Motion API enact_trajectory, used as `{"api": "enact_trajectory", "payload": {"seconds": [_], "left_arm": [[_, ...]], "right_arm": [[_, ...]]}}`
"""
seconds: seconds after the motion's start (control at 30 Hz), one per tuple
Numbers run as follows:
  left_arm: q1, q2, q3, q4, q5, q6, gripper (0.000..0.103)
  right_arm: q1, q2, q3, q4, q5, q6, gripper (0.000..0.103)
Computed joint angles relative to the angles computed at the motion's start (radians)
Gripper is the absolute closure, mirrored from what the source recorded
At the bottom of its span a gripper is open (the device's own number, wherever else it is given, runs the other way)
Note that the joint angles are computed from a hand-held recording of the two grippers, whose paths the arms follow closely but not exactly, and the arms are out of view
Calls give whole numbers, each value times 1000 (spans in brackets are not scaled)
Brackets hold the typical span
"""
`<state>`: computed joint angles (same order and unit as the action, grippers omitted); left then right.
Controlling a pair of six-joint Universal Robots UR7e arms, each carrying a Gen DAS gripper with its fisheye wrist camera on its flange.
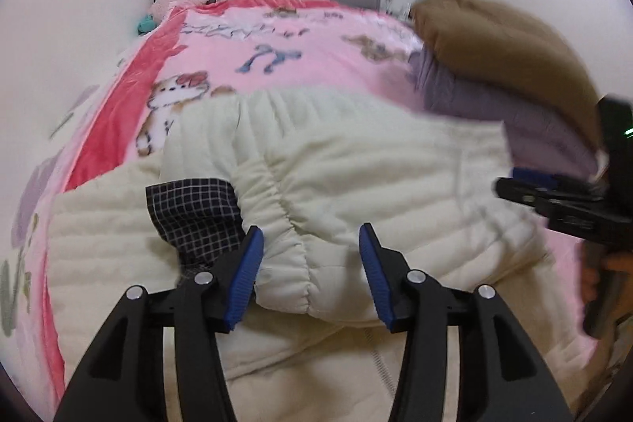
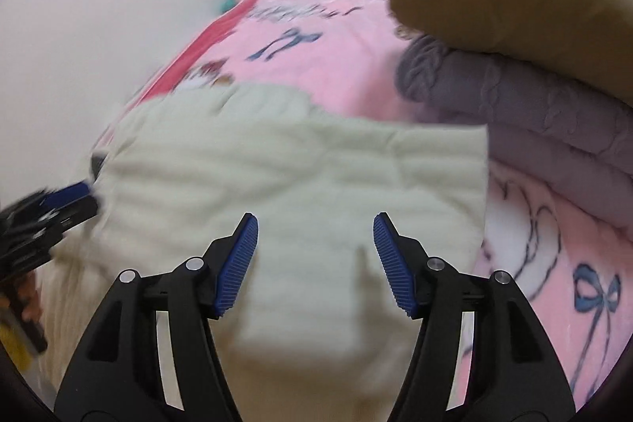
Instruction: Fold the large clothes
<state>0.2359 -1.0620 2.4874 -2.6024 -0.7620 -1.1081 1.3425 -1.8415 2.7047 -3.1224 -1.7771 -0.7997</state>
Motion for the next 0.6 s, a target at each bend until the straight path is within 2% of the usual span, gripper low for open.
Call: {"api": "enact_trajectory", "payload": {"seconds": [0.1,0.17,0.23,0.33,0.43,0.6], "left_arm": [[15,36,0,-3,-17,1,53],[35,49,-2,-24,-33,23,52],[49,54,-5,-35,-43,46,51],[66,58,-14,-24,-58,49,44],[97,55,-5,-72,-91,36,41],[96,72,-9,-68,-82,40,40]], "right_arm": [[2,58,29,-69,-99,-54,45],[-9,142,53,-195,-143,-95,44],[-19,211,45,-249,-165,-90,40],[-14,274,24,-268,-205,-62,39],[9,335,5,-293,-252,-49,38],[13,338,5,-275,-266,-46,37]]}}
